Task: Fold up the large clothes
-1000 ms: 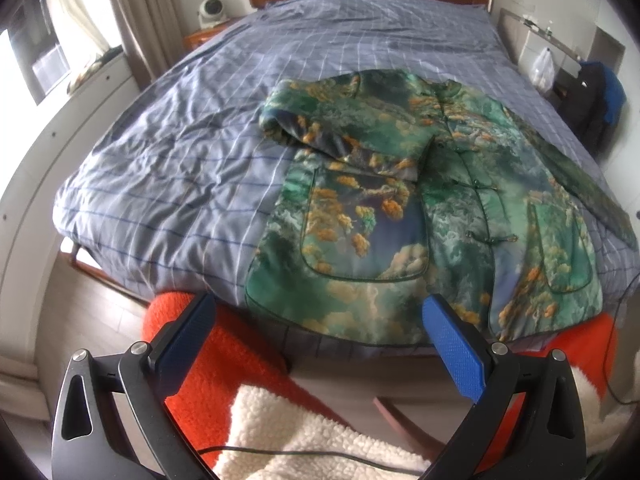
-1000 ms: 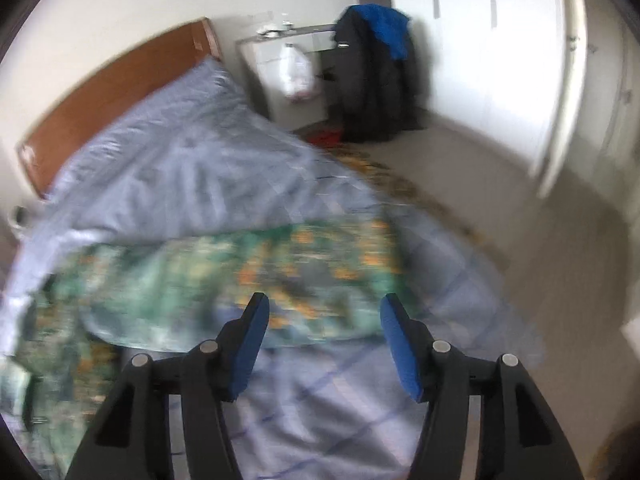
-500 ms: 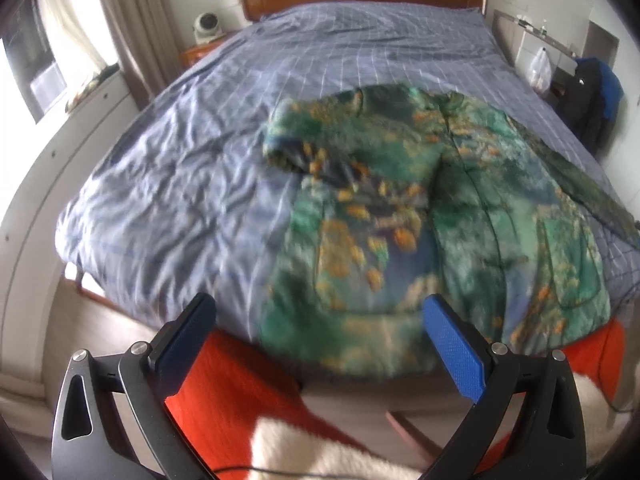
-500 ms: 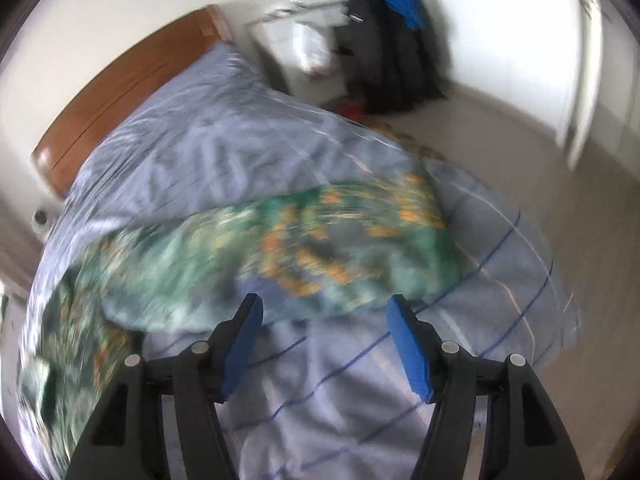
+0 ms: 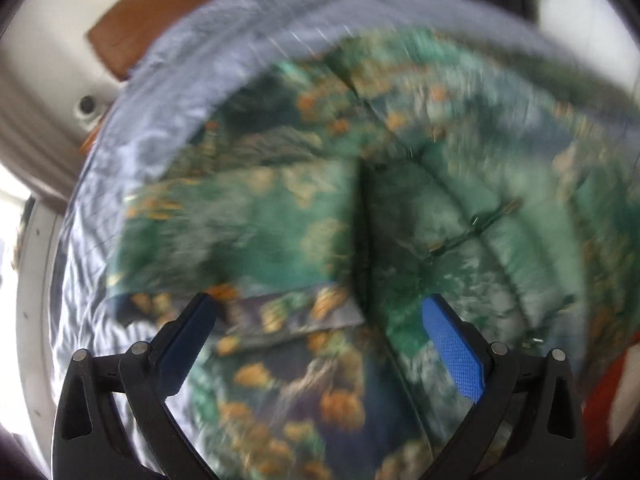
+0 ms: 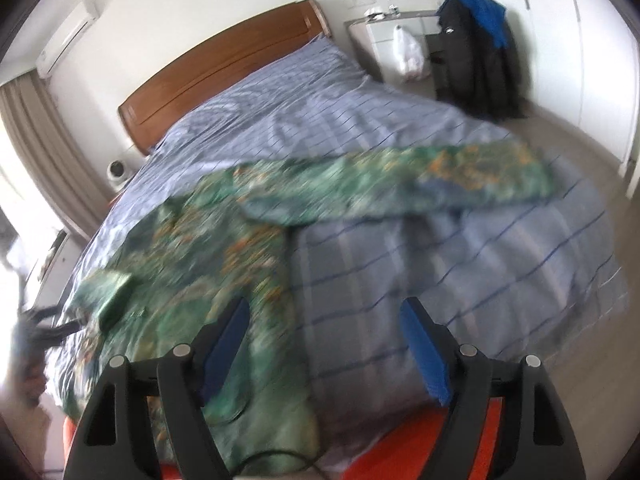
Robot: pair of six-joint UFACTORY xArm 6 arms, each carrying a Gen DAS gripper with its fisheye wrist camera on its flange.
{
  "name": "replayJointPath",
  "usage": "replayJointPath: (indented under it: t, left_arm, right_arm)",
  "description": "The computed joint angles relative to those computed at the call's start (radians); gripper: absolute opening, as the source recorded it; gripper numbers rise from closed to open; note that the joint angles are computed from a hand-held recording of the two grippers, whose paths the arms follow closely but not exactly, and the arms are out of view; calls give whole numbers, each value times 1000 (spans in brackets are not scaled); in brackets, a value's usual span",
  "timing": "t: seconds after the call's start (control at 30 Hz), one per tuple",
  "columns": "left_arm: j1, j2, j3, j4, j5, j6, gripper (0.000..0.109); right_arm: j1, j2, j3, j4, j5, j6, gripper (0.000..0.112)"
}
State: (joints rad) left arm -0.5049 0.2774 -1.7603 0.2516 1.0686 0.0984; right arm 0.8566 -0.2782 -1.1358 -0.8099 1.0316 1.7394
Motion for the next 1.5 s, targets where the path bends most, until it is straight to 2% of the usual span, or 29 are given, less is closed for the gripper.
replayJointPath:
  t: [0.1, 0.17, 0.2, 0.23, 0.27, 0.33, 0.5, 0.57, 0.63, 0.77, 0.8, 0.83, 0.9, 0.97, 1.03, 1.1, 1.2, 1.3, 1.37, 1.5]
  left_arm:
    - [-19, 56, -21, 44, 23, 16, 101]
    - [-19, 78, -29, 79, 27, -12, 77]
    - [-11, 83, -40, 75, 39, -26, 46]
    - [5, 87, -61, 29, 60, -29, 22]
    - [20, 87, -80, 2, 74, -37, 17]
    - [67, 58, -93, -57, 63, -85, 14]
    - [229, -42, -103, -102, 2, -191, 13]
    - [328, -52, -135, -71, -14, -250, 13]
    - [406, -47, -159, -30, -12, -308, 13]
    - [540, -9, -160, 165, -31, -490, 19]
    - [567, 6, -156, 224, -25, -545, 27]
    - [600, 27, -161, 254, 6, -586, 41]
    - [643, 18, -121, 240, 38, -627, 55]
    - [676, -53, -5, 187, -8, -643, 62]
    - [683, -120, 99, 151, -49, -629, 70]
    - [686, -196, 212, 103, -102, -584, 72]
    - [657, -304, 361, -84, -159, -433, 77]
    - [596, -375, 464, -318, -157, -247, 81]
    - [546, -400, 507, -380, -145, -184, 81]
    - [460, -425, 561, -408, -152, -112, 81]
  right_arm:
    - [34, 33, -25, -11, 11, 3, 77]
    - [59, 48, -38, -19, 22, 17, 77]
    - [67, 49, -37, -24, 19, 30, 77]
    - [68, 51, -32, -33, 5, 47, 77]
    - [70, 54, -28, -40, -9, 62, 77]
    - [76, 64, -29, -47, -17, 79, 77]
    - [96, 87, -56, -59, -1, 69, 77]
    - [100, 102, -75, -68, 3, 59, 77]
    - [98, 122, -98, -74, -4, 41, 77]
    - [91, 158, -131, -73, -34, 13, 77]
    - [88, 169, -140, -71, -45, 7, 77]
    - [84, 179, -148, -63, -57, -2, 77]
    - [81, 195, -162, -48, -71, -18, 77]
    - [87, 204, -178, -48, -62, -27, 77]
    - [102, 206, -190, -56, -25, -35, 77]
    - [104, 201, -188, -47, 0, -43, 77]
    - [84, 188, -166, -17, -8, -51, 77]
    - [54, 159, -126, 5, -36, -44, 77]
    - [41, 138, -101, 11, -45, -31, 77]
    - [26, 106, -62, 51, -54, -58, 77]
